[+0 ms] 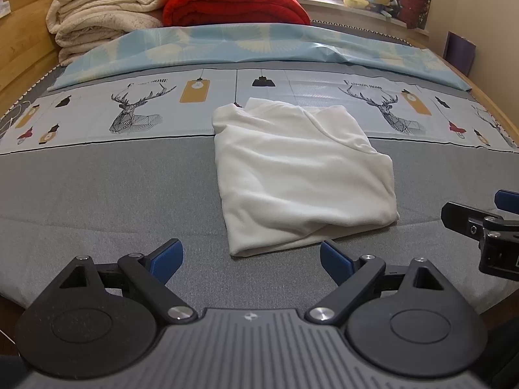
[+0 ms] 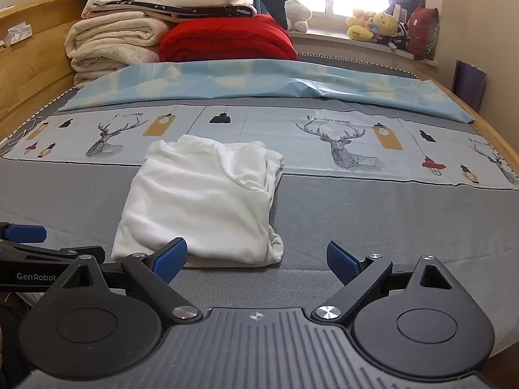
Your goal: Fold small clothes
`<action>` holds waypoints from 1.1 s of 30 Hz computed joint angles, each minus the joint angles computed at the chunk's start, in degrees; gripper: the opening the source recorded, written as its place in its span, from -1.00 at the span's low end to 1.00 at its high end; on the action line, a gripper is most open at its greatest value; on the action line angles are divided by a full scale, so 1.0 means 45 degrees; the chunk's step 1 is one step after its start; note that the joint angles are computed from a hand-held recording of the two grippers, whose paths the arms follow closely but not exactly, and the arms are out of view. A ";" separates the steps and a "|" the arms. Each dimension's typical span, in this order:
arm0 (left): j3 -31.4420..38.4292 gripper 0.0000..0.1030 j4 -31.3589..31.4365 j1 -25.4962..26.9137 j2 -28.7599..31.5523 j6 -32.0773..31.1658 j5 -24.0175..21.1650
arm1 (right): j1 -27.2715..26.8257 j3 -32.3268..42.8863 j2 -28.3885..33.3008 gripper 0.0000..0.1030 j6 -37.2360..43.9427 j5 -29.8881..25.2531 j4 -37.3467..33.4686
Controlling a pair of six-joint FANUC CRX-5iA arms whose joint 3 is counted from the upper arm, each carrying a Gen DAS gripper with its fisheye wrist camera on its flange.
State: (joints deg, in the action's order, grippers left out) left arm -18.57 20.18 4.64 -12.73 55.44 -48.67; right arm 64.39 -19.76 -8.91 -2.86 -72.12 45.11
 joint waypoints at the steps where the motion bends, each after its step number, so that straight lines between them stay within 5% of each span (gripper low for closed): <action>1: 0.0000 0.83 0.0000 0.0000 0.0000 0.0000 0.0000 | -0.0009 0.0009 0.0015 0.81 0.0001 0.0012 0.0000; 33: -0.0012 0.83 0.0177 0.0072 -0.0005 -0.0203 -0.0035 | -0.0012 0.0036 0.0044 0.81 0.0116 0.0108 0.0019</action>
State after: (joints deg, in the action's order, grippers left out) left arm -18.62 20.97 4.97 -12.75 54.53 -48.83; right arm 64.33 -19.60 -8.71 -2.34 -71.64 45.20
